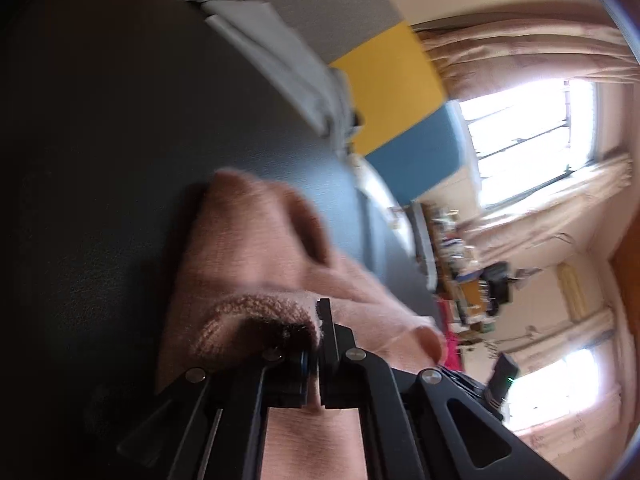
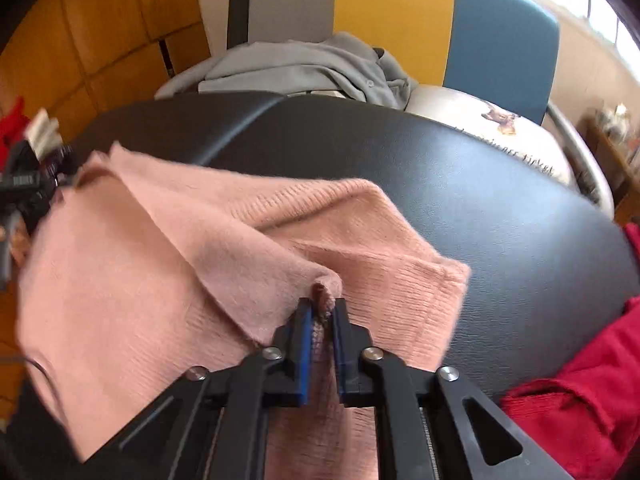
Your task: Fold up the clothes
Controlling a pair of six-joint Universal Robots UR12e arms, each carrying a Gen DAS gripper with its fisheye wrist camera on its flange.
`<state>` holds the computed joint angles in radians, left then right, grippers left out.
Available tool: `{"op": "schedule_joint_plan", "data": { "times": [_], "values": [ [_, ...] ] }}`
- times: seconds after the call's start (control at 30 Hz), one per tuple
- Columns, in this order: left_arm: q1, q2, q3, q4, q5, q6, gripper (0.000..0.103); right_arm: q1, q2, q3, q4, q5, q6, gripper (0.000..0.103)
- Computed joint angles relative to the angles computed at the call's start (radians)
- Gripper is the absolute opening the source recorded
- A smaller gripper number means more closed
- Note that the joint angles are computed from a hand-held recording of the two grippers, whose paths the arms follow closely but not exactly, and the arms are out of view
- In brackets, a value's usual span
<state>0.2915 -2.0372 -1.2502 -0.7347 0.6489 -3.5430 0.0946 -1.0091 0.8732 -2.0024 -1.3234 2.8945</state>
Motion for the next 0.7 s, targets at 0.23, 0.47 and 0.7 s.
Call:
{"op": "schedule_joint_plan", "data": {
  "times": [0.23, 0.47, 0.7],
  "values": [
    [-0.005, -0.036, 0.063, 0.06, 0.05, -0.076, 0.0, -0.035, -0.027, 0.034, -0.199, 0.05, 0.204, 0.01],
    [0.003, -0.048, 0.049, 0.066, 0.008, -0.196, 0.017, -0.08, 0.037, 0.017, -0.097, 0.225, 0.515, 0.02],
    [0.026, -0.015, 0.029, 0.118, 0.082, -0.17, 0.018, -0.088, -0.017, 0.107, -0.254, 0.194, 0.544, 0.037]
  ]
}}
